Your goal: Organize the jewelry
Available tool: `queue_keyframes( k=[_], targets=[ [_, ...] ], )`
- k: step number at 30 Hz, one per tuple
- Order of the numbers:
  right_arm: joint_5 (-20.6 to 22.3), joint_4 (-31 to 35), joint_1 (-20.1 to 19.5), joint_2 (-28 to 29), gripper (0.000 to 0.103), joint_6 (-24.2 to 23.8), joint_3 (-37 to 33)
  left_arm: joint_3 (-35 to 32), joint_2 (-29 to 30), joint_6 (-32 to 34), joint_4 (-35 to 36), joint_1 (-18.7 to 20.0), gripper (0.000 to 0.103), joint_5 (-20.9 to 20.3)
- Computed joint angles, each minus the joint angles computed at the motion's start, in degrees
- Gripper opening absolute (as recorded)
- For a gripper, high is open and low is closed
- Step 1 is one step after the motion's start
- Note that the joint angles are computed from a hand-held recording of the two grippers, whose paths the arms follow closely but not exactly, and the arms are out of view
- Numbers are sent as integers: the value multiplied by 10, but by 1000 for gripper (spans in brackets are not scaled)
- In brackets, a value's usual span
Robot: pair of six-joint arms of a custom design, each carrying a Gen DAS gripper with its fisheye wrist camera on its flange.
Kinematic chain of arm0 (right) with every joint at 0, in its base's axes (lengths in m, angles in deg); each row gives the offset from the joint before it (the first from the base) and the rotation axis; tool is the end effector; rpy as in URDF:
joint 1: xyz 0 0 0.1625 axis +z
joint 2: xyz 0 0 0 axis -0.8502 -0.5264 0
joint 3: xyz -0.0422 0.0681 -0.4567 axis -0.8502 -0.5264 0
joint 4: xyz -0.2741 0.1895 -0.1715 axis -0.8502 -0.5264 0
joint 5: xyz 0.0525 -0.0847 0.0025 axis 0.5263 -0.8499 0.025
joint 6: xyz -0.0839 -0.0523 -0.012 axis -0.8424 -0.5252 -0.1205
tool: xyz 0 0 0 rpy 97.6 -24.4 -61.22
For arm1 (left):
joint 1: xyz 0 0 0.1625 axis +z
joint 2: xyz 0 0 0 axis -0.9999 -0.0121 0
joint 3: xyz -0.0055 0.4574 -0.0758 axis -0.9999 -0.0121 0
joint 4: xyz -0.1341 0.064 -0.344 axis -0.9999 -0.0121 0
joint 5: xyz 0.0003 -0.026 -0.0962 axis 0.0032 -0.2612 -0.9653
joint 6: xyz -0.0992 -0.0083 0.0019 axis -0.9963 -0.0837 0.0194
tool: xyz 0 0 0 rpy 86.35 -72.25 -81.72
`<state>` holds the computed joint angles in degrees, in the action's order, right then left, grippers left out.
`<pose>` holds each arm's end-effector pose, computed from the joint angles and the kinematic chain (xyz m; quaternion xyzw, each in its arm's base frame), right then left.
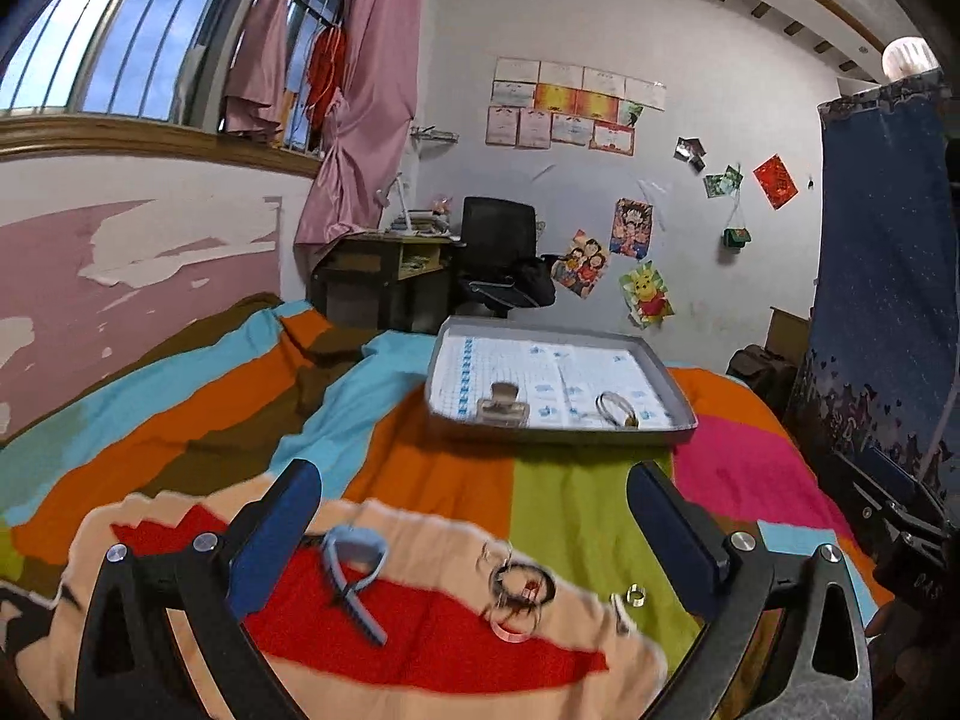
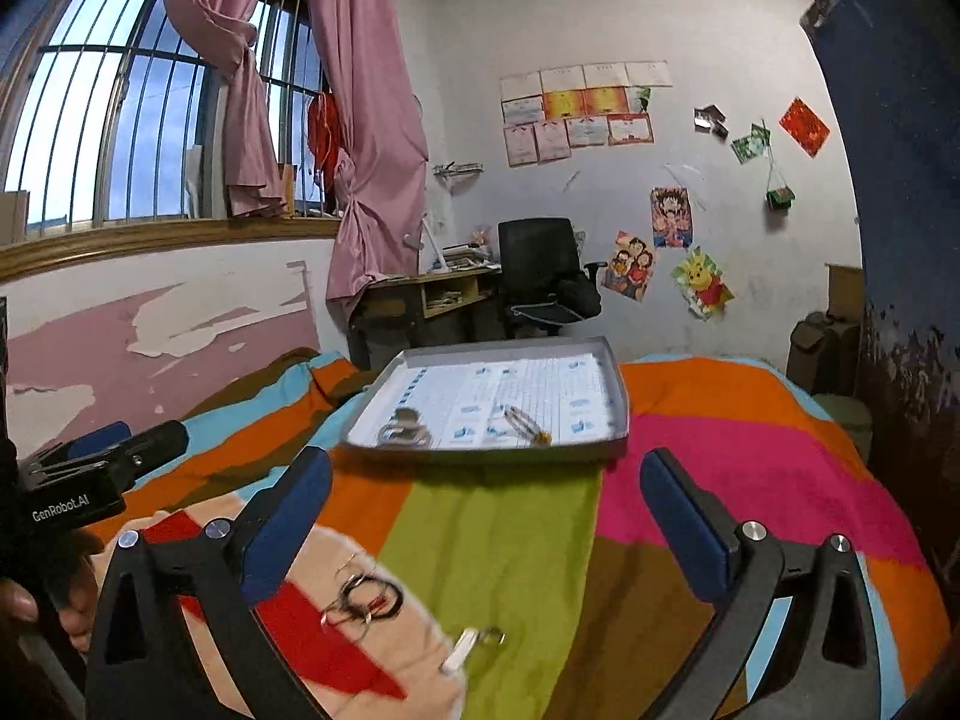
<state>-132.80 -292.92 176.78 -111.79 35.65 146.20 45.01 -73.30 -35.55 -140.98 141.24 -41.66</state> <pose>0.3765 -0.5355 0.1714 0.2042 -0.7409 0.5870 0.2545 -0.1689 -0.5443 0.3655 0.2182 0.7805 -0.5325 0.2444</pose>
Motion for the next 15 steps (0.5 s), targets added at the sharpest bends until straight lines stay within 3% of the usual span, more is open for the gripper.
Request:
queue_keyframes(
  k=[6,11,15],
  targets=[
    [-34,-20,13,-8,101,20,54,59,-37,-56,13,-17,103,64],
    [-59,16,14,-12,101,78,81,96,-69,-158,70,-18,103,105],
    [-78,16,15,-7,101,89,93,108,-75,-187,83,-18,103,137]
  ],
)
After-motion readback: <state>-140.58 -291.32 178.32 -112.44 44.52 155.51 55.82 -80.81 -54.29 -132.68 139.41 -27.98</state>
